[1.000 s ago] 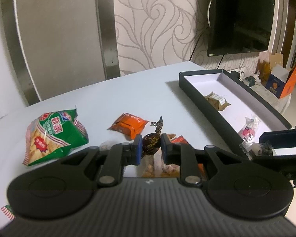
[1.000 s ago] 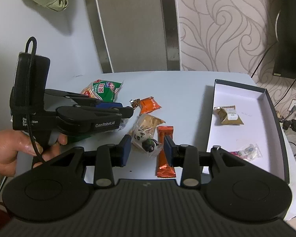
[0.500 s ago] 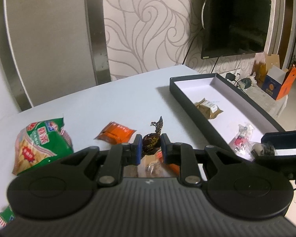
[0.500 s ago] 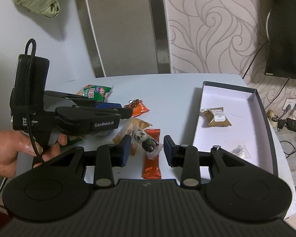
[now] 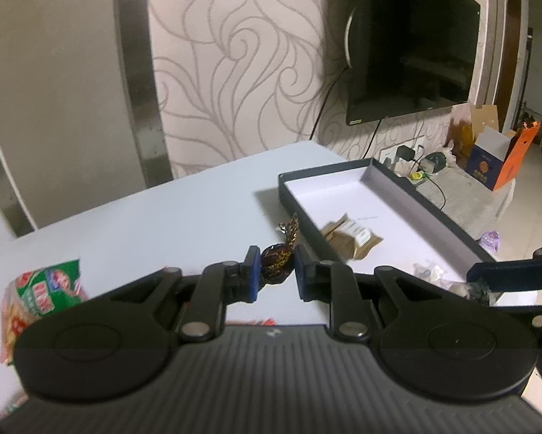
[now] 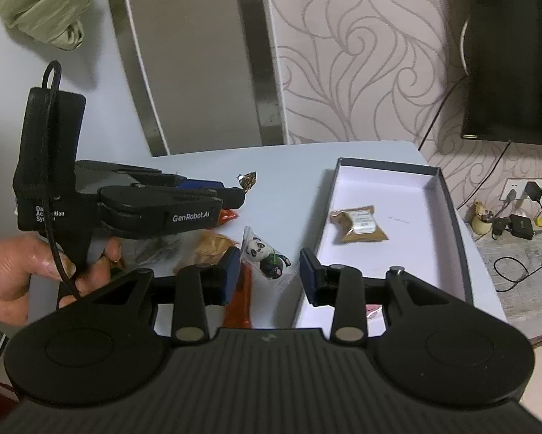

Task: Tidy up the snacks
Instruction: 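Carry the chocolate and panda bag over the black box with both grippers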

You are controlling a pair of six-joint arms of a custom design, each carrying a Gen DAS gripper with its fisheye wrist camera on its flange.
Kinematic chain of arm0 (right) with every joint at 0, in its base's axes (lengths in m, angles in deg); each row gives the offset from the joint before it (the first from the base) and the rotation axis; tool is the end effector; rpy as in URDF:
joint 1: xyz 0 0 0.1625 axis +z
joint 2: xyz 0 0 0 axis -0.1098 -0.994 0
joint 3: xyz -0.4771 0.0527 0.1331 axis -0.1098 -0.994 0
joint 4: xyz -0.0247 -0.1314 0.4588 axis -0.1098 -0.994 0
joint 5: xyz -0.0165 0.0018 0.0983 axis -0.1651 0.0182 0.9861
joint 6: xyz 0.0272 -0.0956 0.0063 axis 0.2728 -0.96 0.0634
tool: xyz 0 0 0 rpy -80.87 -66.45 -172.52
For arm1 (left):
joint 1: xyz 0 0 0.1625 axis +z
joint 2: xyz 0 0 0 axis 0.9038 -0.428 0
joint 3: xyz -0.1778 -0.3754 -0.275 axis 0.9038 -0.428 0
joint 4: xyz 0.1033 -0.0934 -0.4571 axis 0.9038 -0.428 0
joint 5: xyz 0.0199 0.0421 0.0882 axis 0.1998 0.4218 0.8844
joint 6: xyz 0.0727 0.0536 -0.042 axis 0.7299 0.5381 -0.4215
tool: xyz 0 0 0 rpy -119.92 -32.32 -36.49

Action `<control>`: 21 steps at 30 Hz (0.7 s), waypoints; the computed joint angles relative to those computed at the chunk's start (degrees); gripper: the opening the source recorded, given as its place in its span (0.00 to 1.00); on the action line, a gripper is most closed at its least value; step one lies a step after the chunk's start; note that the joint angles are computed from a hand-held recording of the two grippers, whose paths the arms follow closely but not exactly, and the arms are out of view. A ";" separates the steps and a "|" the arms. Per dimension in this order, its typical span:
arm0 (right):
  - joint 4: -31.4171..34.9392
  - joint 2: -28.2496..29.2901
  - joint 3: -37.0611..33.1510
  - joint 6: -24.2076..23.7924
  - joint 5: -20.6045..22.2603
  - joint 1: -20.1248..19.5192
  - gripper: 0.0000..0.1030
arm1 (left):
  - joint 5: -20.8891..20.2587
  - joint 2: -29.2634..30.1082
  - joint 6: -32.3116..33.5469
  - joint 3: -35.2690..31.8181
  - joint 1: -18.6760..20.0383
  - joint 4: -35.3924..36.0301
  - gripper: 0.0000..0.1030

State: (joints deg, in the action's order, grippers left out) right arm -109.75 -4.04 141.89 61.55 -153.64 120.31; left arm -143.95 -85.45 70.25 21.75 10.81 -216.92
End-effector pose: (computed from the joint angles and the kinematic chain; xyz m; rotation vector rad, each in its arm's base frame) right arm 0.4240 -0.7855 0.0152 0.3408 -2.2669 1.1773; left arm -0.0724 -0.8838 0.3736 1.2859 2.3342 -0.8231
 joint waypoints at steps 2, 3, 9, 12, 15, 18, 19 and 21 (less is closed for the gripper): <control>-0.45 -0.27 0.32 0.03 -0.34 -0.17 0.40 | -0.18 0.35 -0.06 -0.16 -0.30 0.24 0.23; -0.61 -0.49 0.61 0.16 -0.41 -0.27 0.40 | -0.24 0.52 -0.02 -0.18 -0.43 0.31 0.23; -1.70 -1.68 2.33 1.04 -1.57 -0.70 0.40 | -0.28 1.42 0.23 0.00 -1.26 0.90 0.23; -1.77 -2.34 3.18 2.00 -2.11 -0.97 0.40 | -0.29 1.85 0.18 0.08 -1.65 0.99 0.23; -1.30 -2.95 3.96 2.87 -2.48 -1.24 0.40 | -0.02 2.35 -0.34 -0.13 -1.90 1.32 0.23; -0.65 -3.42 4.49 3.18 -2.20 -1.47 0.40 | 0.54 2.90 -0.55 -0.35 -2.17 1.18 0.23; -0.48 -3.56 4.65 3.23 -2.06 -1.56 0.40 | 0.73 3.07 -0.67 -0.39 -2.27 1.08 0.23; -0.27 -3.80 4.92 3.15 -1.80 -1.77 0.40 | 1.04 3.20 -0.94 -0.24 -2.44 0.69 0.23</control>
